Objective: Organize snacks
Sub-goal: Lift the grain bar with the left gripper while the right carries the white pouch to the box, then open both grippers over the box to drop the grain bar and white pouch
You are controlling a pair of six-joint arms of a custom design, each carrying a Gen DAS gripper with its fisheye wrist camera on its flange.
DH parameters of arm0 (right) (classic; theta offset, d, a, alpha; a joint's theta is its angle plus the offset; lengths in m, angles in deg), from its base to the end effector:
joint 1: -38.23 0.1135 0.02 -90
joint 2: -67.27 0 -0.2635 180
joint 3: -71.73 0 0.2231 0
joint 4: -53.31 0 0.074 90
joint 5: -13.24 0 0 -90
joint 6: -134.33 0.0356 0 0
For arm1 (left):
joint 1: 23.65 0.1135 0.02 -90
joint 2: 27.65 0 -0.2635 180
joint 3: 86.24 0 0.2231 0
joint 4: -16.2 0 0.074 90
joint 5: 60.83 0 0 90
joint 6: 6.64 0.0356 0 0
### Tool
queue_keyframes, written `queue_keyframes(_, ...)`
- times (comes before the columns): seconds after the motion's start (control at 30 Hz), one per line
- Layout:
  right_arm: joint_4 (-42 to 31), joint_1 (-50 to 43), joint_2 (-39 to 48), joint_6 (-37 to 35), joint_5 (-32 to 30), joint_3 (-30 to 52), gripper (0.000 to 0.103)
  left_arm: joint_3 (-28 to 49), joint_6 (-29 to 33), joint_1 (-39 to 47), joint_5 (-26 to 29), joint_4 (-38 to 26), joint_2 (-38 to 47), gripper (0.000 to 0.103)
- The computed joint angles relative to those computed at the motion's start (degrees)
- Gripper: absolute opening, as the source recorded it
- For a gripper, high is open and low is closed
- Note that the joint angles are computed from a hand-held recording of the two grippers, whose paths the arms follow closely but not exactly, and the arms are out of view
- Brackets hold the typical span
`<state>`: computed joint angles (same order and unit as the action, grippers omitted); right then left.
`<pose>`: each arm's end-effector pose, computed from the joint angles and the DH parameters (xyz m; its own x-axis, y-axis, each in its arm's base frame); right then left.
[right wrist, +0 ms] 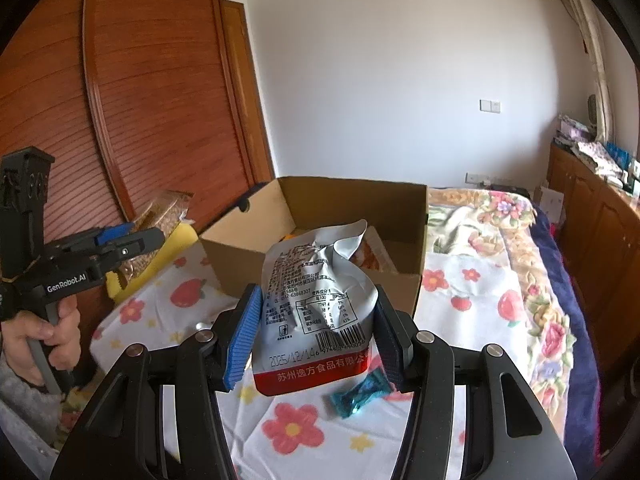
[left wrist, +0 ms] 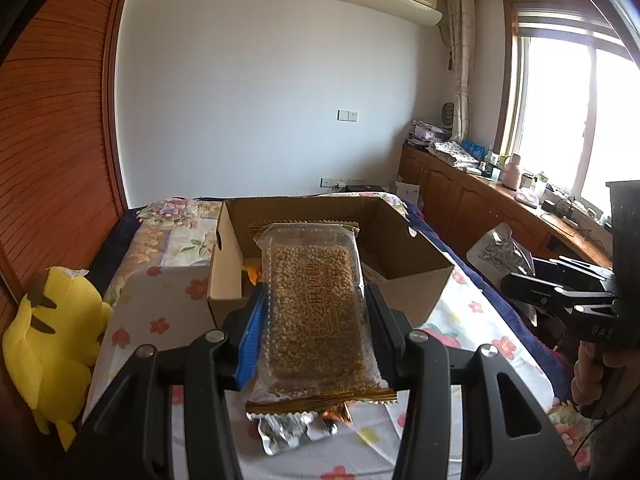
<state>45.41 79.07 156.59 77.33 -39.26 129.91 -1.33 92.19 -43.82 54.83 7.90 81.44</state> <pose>0.2315 0.1714 0.1972 -0.4874 0.1499 -0.8602 0.1244 0.9870 0.1014 0.3694 -0.1521 0.2142 -0.3978 0.2935 -0.8693 0.7233 0.6832 -0.1003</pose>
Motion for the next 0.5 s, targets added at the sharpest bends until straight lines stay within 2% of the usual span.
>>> queue_keyframes(0.3, 2.32, -8.32, 6.29, -6.94, -5.32, 7.93, 0.055, 13.64, 1.28, -0.30, 0.00, -3.77, 10.09, 0.047)
queue_keyframes(0.5, -0.63, -13.36, 12.99, -11.38, -8.29, 17.28, 0.055, 24.45, 0.72, -0.59, 0.68, -7.50, 17.55, 0.047)
